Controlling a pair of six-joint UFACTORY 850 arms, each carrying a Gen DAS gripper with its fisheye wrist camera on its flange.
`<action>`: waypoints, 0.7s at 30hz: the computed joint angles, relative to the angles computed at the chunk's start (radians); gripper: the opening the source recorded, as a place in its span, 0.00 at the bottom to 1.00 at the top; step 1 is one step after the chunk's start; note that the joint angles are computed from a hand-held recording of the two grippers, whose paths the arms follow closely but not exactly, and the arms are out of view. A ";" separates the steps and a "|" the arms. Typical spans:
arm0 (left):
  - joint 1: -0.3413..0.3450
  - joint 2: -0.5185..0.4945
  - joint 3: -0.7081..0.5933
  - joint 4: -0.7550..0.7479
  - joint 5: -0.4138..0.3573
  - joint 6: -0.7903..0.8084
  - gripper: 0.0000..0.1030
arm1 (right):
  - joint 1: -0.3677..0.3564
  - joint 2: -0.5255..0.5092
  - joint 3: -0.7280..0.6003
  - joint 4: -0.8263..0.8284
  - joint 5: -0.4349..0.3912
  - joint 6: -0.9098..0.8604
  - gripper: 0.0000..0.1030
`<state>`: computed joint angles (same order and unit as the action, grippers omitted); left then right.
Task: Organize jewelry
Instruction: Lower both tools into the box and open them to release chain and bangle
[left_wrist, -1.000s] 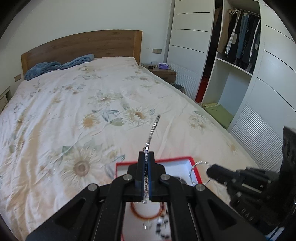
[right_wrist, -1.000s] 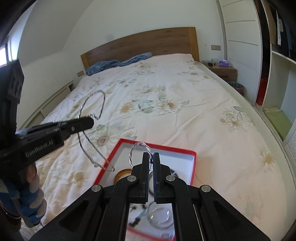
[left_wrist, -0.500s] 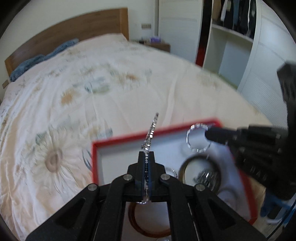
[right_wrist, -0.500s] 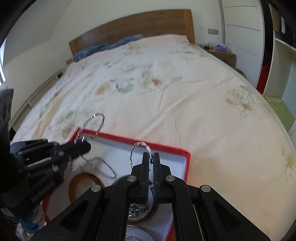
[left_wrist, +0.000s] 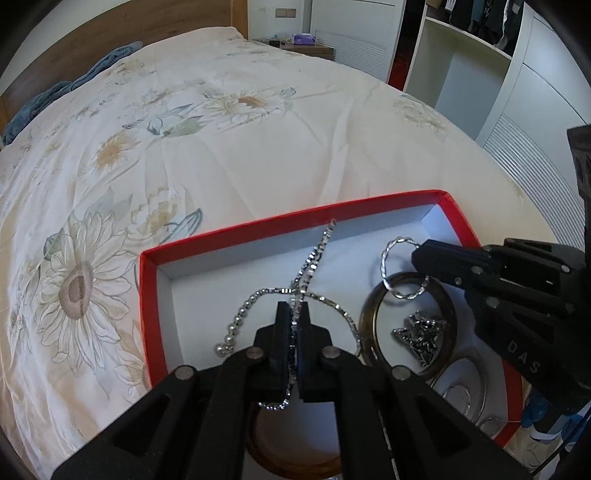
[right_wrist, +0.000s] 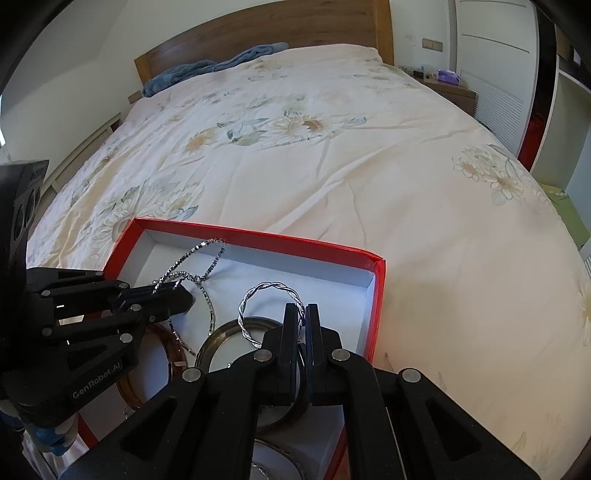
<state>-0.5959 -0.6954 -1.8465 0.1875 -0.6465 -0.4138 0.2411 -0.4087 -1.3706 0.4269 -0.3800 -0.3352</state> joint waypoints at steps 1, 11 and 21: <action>0.000 -0.001 -0.003 -0.001 -0.004 0.002 0.04 | 0.000 0.002 0.002 -0.003 0.000 0.005 0.04; -0.004 -0.009 -0.021 0.071 -0.027 -0.086 0.34 | -0.003 0.020 0.013 -0.039 -0.004 0.047 0.16; -0.027 0.062 0.041 0.179 -0.002 -0.195 0.43 | -0.004 0.089 0.067 -0.031 0.017 0.066 0.32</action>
